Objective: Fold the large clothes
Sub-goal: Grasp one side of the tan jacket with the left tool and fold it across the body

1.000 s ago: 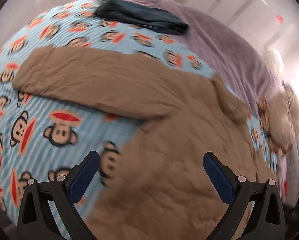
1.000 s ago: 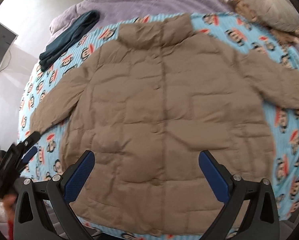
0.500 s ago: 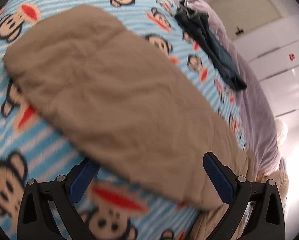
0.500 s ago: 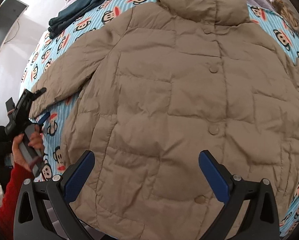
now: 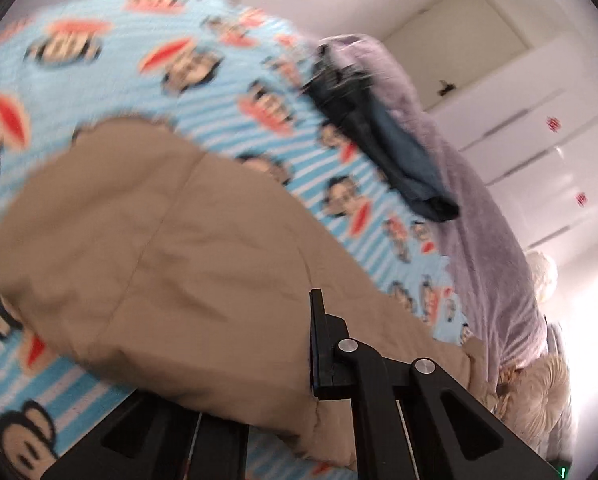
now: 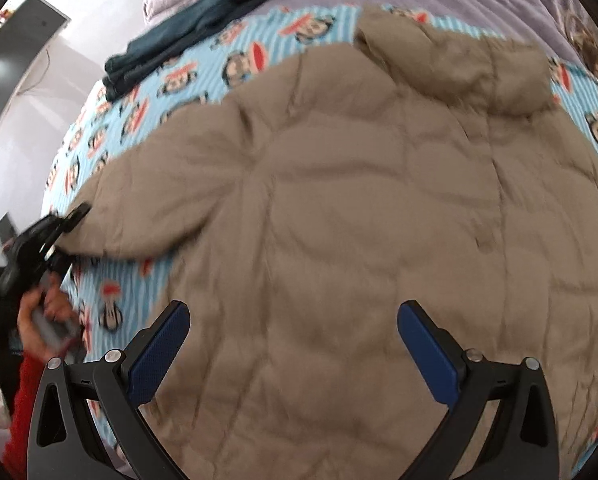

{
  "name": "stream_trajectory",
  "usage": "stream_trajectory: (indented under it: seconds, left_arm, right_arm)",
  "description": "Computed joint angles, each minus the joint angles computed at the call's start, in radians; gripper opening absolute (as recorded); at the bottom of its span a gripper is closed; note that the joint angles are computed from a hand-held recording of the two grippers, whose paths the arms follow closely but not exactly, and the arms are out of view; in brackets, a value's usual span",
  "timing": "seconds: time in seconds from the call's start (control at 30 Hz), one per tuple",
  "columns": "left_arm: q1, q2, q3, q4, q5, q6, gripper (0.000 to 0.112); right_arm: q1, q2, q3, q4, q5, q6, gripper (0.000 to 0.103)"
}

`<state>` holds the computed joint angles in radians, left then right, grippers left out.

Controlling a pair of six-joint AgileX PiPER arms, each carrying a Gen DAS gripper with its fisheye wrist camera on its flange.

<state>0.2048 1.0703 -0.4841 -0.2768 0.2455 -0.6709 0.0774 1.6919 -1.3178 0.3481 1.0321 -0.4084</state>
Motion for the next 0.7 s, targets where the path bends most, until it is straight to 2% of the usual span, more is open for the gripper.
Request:
stream_trajectory:
  seconds: [0.07, 0.1, 0.13, 0.2, 0.3, 0.4, 0.57, 0.7]
  left_arm:
    - [-0.044, -0.037, -0.048, 0.185, 0.053, -0.156, 0.009]
    - [-0.077, -0.053, -0.071, 0.277, 0.079, -0.236, 0.009]
    - [-0.111, -0.067, -0.096, 0.36, 0.11, -0.308, 0.009]
    - [-0.2, -0.079, -0.151, 0.523, 0.168, -0.451, 0.009]
    - [-0.342, -0.057, -0.241, 0.694, 0.248, -0.598, 0.009]
    - [-0.482, -0.004, -0.352, 0.793, 0.325, -0.651, 0.009]
    - [-0.626, 0.172, -0.55, 0.784, 0.344, -0.578, 0.009]
    - [-0.71, 0.363, -0.76, 0.728, 0.368, -0.453, 0.009]
  right_arm:
    - [0.01, 0.04, -0.036, 0.054, -0.024, -0.006, 0.091]
    - [0.018, 0.06, -0.051, 0.075, -0.041, -0.007, 0.067]
    - [0.024, 0.086, -0.07, 0.09, -0.05, -0.009, 0.038]
    - [0.035, 0.141, -0.109, 0.133, -0.05, -0.01, 0.022]
    - [0.052, 0.225, -0.147, 0.249, -0.062, -0.062, 0.021]
    - [0.094, 0.307, -0.176, 0.303, -0.074, -0.079, 0.02]
    - [0.146, 0.391, -0.192, 0.306, -0.102, -0.068, 0.02]
    - [0.084, 0.391, -0.24, 0.338, 0.023, -0.089, 0.02]
